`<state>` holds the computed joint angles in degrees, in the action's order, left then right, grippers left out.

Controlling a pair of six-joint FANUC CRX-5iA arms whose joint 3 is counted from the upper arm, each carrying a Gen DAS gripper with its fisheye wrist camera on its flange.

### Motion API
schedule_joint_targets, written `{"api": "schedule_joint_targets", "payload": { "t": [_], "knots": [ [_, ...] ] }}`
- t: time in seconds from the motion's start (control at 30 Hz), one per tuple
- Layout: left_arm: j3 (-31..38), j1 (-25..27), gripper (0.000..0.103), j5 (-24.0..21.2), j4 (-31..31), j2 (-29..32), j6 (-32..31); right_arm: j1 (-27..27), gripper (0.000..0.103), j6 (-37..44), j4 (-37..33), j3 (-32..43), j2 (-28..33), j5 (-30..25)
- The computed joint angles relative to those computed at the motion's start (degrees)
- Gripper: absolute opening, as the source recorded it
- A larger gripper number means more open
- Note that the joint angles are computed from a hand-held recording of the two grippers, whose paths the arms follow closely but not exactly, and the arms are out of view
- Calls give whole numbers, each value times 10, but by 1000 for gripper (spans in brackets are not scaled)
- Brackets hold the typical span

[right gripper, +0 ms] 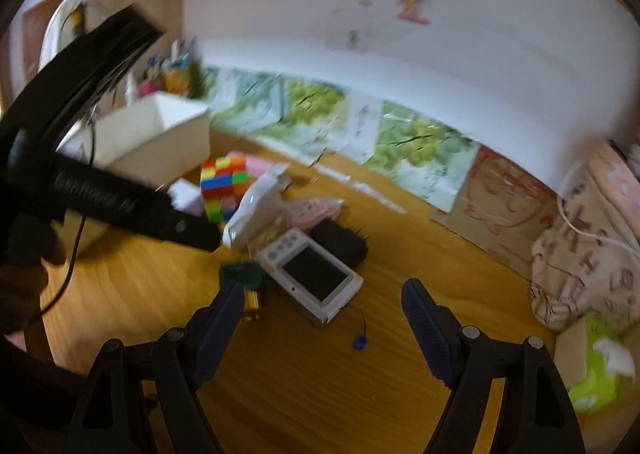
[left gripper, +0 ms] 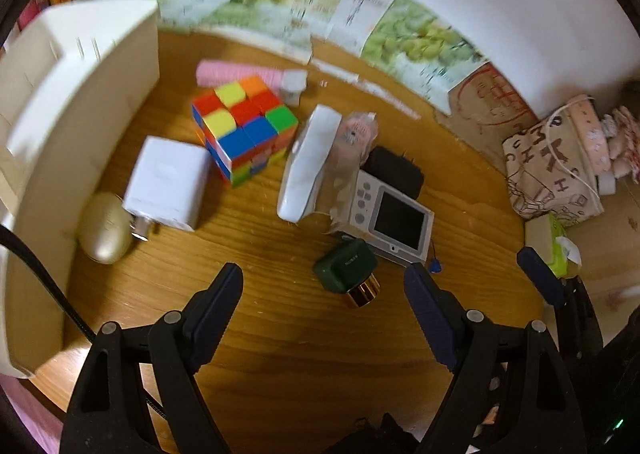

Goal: Organize rigid objects
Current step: 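Reach left tool to the green-and-gold cylinder while right tool reaches the white digital device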

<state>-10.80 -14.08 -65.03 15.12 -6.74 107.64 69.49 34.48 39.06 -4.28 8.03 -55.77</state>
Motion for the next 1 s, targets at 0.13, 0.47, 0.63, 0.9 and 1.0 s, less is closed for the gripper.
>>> {"api": "schedule_joint_targets", "payload": {
  "t": [0.13,0.47,0.63,0.9,1.0],
  "knots": [
    [9,2,85,-14,23,34,19,-14,81,58,-27,4,7,13],
    [1,6,84,-19,87,71,39,-48,81,184,-101,19,21,47],
    [2,6,81,-18,97,81,48,-61,81,214,-130,28,33,60],
    [6,10,60,-24,90,87,93,-72,81,258,-173,51,53,61],
    [2,14,54,-25,97,88,94,-75,81,261,-181,56,58,63]
  ]
}}
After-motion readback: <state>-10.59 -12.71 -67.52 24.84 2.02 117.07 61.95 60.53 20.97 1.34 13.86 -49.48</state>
